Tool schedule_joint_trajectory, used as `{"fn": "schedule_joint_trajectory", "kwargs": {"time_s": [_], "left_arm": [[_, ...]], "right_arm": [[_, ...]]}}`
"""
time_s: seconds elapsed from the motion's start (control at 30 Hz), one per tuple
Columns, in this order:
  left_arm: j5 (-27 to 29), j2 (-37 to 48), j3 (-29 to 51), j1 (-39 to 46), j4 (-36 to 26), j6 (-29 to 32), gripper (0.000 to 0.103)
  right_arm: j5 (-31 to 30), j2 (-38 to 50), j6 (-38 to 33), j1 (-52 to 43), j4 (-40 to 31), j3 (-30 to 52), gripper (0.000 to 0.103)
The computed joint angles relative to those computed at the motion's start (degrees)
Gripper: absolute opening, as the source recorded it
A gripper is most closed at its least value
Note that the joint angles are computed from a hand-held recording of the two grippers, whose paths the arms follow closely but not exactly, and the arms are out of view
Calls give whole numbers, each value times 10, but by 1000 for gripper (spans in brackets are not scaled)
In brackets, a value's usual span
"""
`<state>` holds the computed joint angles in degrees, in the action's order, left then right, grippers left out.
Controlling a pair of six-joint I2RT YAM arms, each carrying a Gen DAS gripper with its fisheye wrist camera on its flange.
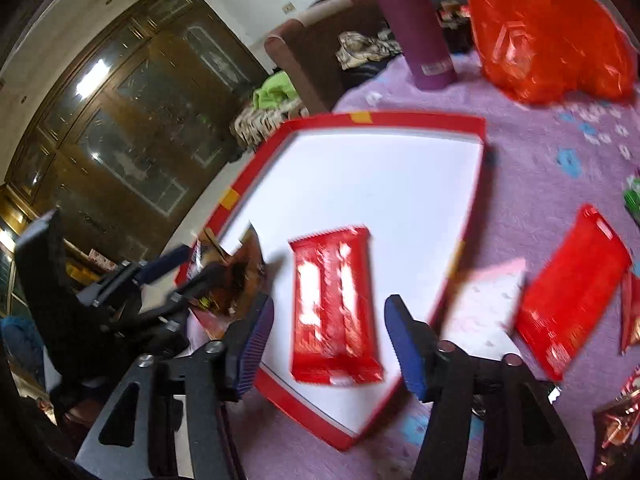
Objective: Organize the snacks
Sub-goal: 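Carry both packets over the red tray and open both grippers, then move the left gripper to the purple wrapped candy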
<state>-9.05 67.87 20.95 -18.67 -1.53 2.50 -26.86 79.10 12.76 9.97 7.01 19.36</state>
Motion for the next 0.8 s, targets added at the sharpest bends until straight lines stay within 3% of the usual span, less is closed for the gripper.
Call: {"fn": "schedule_joint_trajectory", "kwargs": {"time_s": [0.07,0.17,0.23,0.37,0.47,0.6,0.7,0.8], "left_arm": [[-2,-9,1,-8,-7,-7,55],[4,-22,3,-14,-22,-15,55],[3,-32,3,-19,-30,-15,55],[-2,-39,2,-21,-38,-17,55],[-1,-45,3,-19,-42,-17,55],[-8,-45,10,-27,-48,-25,56],[-17,-44,13,-47,-52,-32,55],[-31,-33,12,-89,-45,-46,57]], "right_arm": [[-60,31,-18,-26,-9,4,61],[-68,23,-27,-20,-17,-2,61],[-114,57,-40,-13,-48,14,62],[-64,37,-7,56,-10,-16,67],[-113,46,4,55,-8,-25,70],[-120,44,0,78,-6,-34,70],[-154,61,-10,53,17,-45,69],[-203,-21,-75,-44,-27,-74,69]]}}
